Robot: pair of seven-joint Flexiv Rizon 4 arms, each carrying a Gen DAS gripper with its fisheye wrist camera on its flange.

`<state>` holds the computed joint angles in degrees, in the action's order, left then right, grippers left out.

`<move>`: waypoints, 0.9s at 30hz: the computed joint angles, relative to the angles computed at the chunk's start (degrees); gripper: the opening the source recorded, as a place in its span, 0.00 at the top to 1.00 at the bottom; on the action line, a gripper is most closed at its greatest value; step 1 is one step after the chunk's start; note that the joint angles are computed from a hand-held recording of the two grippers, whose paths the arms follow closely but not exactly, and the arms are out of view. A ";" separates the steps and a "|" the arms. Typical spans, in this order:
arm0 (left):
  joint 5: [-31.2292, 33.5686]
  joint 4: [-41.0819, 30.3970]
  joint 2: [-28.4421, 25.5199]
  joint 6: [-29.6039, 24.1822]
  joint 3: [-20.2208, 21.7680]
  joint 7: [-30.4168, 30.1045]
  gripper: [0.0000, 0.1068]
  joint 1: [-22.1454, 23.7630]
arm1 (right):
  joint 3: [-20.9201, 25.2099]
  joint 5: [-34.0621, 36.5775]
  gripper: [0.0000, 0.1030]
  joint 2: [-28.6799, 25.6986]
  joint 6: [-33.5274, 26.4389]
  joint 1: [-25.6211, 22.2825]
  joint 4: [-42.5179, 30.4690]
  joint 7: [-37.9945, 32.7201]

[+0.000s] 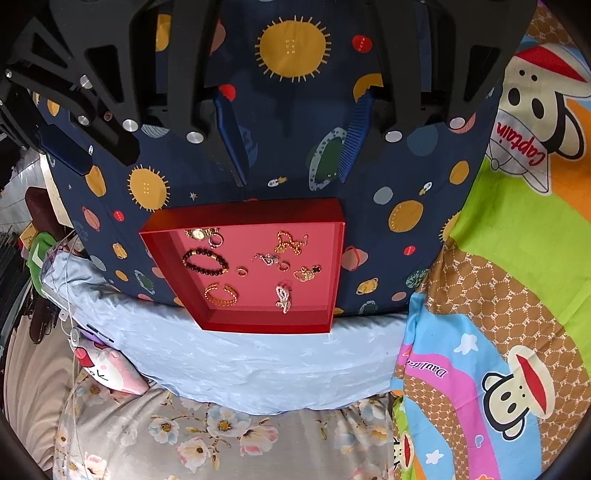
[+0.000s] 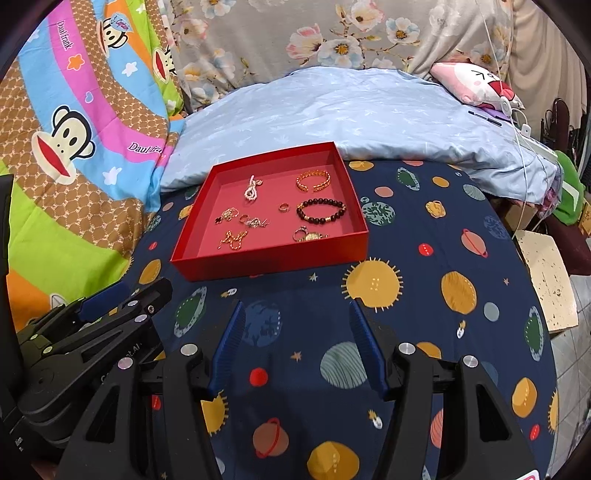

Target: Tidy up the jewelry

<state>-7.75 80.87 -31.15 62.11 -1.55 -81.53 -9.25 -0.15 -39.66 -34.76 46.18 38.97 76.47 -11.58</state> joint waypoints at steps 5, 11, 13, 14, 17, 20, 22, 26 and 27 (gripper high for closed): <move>-0.36 3.49 2.56 1.10 -0.15 0.34 0.54 0.38 | 0.03 -1.46 0.43 1.39 -1.22 1.14 1.29 1.06; 0.30 6.87 5.47 3.00 0.45 -0.10 0.46 0.39 | 0.34 -3.94 0.35 3.41 -3.01 2.10 3.13 3.43; 0.40 7.69 6.20 3.30 0.49 -0.12 0.44 0.48 | 0.55 -4.90 0.33 4.13 -3.61 2.29 3.85 4.16; 0.59 8.32 6.74 3.57 0.57 -0.07 0.43 0.46 | 0.71 -5.28 0.32 4.43 -3.83 2.31 4.18 4.41; 1.63 9.36 7.79 4.09 1.11 -0.53 0.39 0.11 | 1.16 -6.55 0.30 5.46 -4.56 2.44 5.34 5.41; 3.01 10.20 8.77 4.53 1.76 -1.50 0.35 -0.36 | 1.57 -7.85 0.26 6.43 -5.47 2.58 6.43 6.79; 3.53 10.80 9.44 4.64 1.83 -1.76 0.33 -0.40 | 1.81 -8.77 0.24 7.06 -6.32 2.78 7.08 7.86; 5.58 11.97 10.79 5.65 2.64 -3.14 0.26 -0.85 | 2.24 -11.12 0.20 8.29 -8.82 3.41 8.22 10.00; 6.19 12.40 11.13 6.25 2.83 -3.42 0.26 -0.95 | 2.41 -11.63 0.18 8.46 -9.42 3.51 8.37 10.35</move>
